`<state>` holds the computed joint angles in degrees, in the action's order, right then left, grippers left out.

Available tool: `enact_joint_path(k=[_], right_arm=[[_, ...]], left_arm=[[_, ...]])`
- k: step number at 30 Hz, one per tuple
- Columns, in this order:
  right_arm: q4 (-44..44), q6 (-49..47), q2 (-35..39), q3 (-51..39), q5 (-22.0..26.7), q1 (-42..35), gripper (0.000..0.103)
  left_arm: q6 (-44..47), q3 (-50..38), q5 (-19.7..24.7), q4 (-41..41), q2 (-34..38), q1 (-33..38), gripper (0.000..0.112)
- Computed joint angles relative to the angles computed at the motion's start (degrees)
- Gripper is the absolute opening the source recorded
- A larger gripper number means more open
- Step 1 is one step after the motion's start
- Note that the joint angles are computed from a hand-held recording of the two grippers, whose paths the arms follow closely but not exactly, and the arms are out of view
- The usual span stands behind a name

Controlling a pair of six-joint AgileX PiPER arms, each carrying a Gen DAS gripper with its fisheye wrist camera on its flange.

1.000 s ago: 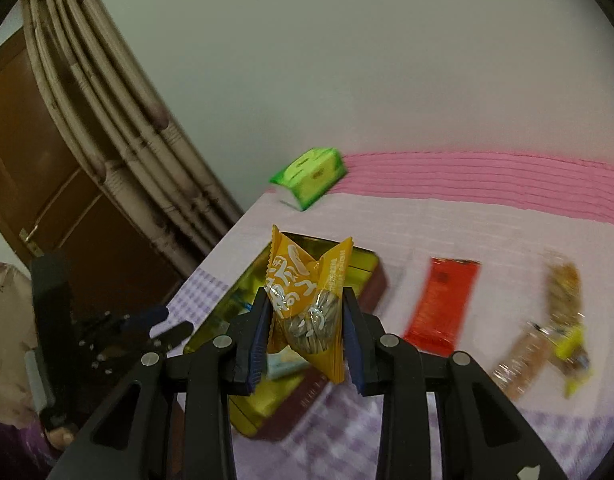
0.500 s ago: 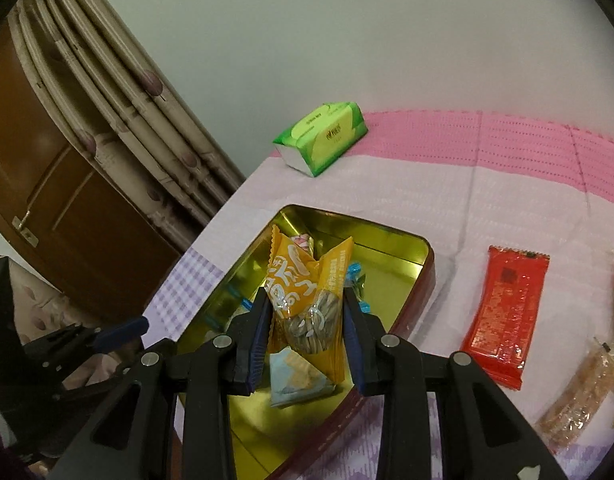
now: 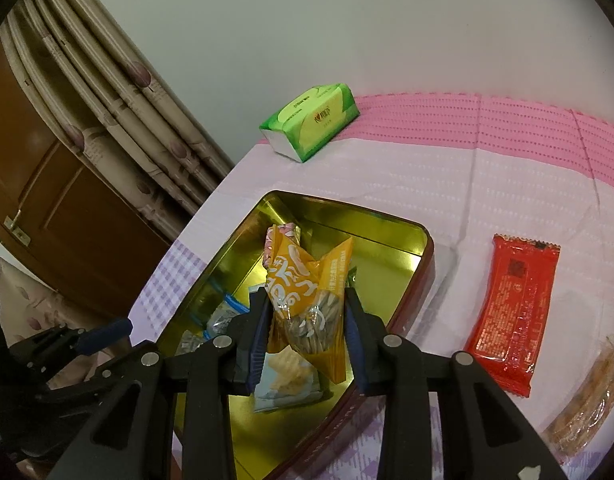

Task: Organize snacks
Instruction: 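Carry the yellow snack bag over the gold tray and release it with the right gripper, then reach the left gripper to the red wrapped bar and grasp it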

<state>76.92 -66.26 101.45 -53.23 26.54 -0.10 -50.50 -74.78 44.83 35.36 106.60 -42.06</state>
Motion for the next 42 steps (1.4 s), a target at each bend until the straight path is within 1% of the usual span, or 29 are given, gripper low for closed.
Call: enact_joint_path(k=[11, 15, 22, 24, 29, 32, 34, 37, 39, 41, 42], right_arm=[[-0.6, 0.8, 1.0, -0.7, 0.2, 0.0, 0.039], [-0.2, 0.6, 0.9, -0.6, 0.0, 0.1, 0.044], [3.3, -2.6, 0.4, 0.5, 0.7, -0.7, 0.048], [3.2, -2.5, 0.2, 0.5, 0.5, -0.6, 0.051], [5.5, -4.8, -1.1, 1.7, 1.1, -1.4, 0.051], [7.3, -7.8, -3.4, 4.5, 1.1, -2.4, 0.053], [9.0, -10.6, -5.4, 7.0, 1.3, -3.1, 0.056], [15.0, -20.0, -11.2, 14.1, 1.3, -5.2, 0.058], [18.1, -26.7, -16.7, 20.6, 1.2, -8.3, 0.063], [17.4, -29.4, -21.1, 25.5, 1.3, -13.2, 0.064], [16.1, -29.9, -22.6, 27.3, 2.3, -16.6, 0.064]], left_arm=[[1.3, -0.3, 0.0, -1.5, 0.3, 0.7, 0.04], [1.0, -0.2, -0.1, -1.3, 0.2, 0.8, 0.05], [0.2, -0.1, -0.2, -1.0, 0.2, 1.0, 0.051], [0.4, -0.2, 0.0, -1.3, 0.3, 1.1, 0.051], [0.2, -0.4, 0.1, -0.8, 0.4, 1.1, 0.052], [0.1, -0.3, 0.1, -0.6, 0.5, 1.1, 0.052], [0.3, -0.2, -0.2, -1.1, 0.4, 1.2, 0.052], [-0.4, 0.4, -0.4, -0.7, -0.1, 0.9, 0.052], [-0.6, 0.5, -0.4, -0.3, -0.3, 0.5, 0.052], [-0.8, 0.4, -0.1, 0.1, -0.3, -0.2, 0.052], [-0.8, 0.3, 0.2, 0.3, -0.1, -0.6, 0.052]])
